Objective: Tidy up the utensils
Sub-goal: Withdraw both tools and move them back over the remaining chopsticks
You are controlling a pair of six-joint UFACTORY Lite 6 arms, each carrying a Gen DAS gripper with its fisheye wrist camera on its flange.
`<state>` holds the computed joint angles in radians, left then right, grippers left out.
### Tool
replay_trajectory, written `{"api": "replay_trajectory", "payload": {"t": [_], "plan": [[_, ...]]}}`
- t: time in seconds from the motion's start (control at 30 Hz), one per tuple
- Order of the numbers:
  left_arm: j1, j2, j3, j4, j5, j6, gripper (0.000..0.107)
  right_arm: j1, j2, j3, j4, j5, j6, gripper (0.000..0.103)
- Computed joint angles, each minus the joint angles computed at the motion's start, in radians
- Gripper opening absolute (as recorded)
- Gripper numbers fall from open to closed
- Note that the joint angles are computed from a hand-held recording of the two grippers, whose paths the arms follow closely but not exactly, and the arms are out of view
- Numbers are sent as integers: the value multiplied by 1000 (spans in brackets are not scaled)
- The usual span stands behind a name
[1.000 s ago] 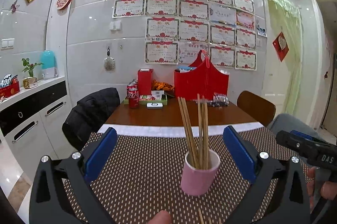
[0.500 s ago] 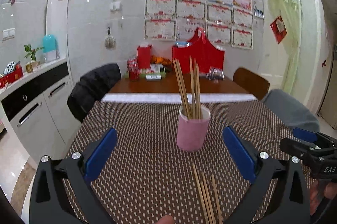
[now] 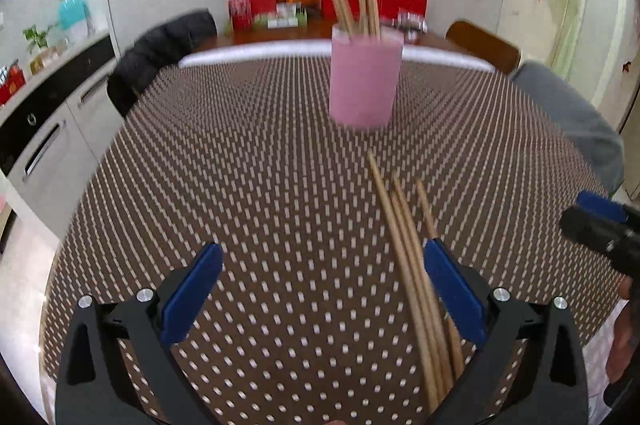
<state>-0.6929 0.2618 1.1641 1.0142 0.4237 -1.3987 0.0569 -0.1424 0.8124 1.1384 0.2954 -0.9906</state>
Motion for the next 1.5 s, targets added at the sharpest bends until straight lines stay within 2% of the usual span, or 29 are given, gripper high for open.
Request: {"api": "replay_trajectory", "payload": {"t": [0.4,0.57,0.77,0.9,1.0,1.17,1.27,1.37,1.5], "plan": [[-45,139,55,-102,21,117,99,10,27,-47,43,-1,-47,97],[-51,154,65,-92,13,107,99,16,29,-50,36,-5,-45,97],[-17,142,42,-89,-50,139,99,79,49,-40,-72,-40,65,97],[-15,148,59,-138,-48,195,99,147,46,-67,-185,-96,181,97],[0,168,88,-214,-65,274,99,166,49,-79,-181,-108,187,97],[20,164,71,-223,-103,250,99,167,23,-100,-203,-114,222,97],[10,166,66,-184,-90,193,99,164,6,-116,-228,-114,243,97],[-26,181,65,-73,-34,75,99,159,0,-122,-230,-113,246,97],[-20,175,51,-71,-45,66,99,171,-4,-121,-293,-119,311,97]]}}
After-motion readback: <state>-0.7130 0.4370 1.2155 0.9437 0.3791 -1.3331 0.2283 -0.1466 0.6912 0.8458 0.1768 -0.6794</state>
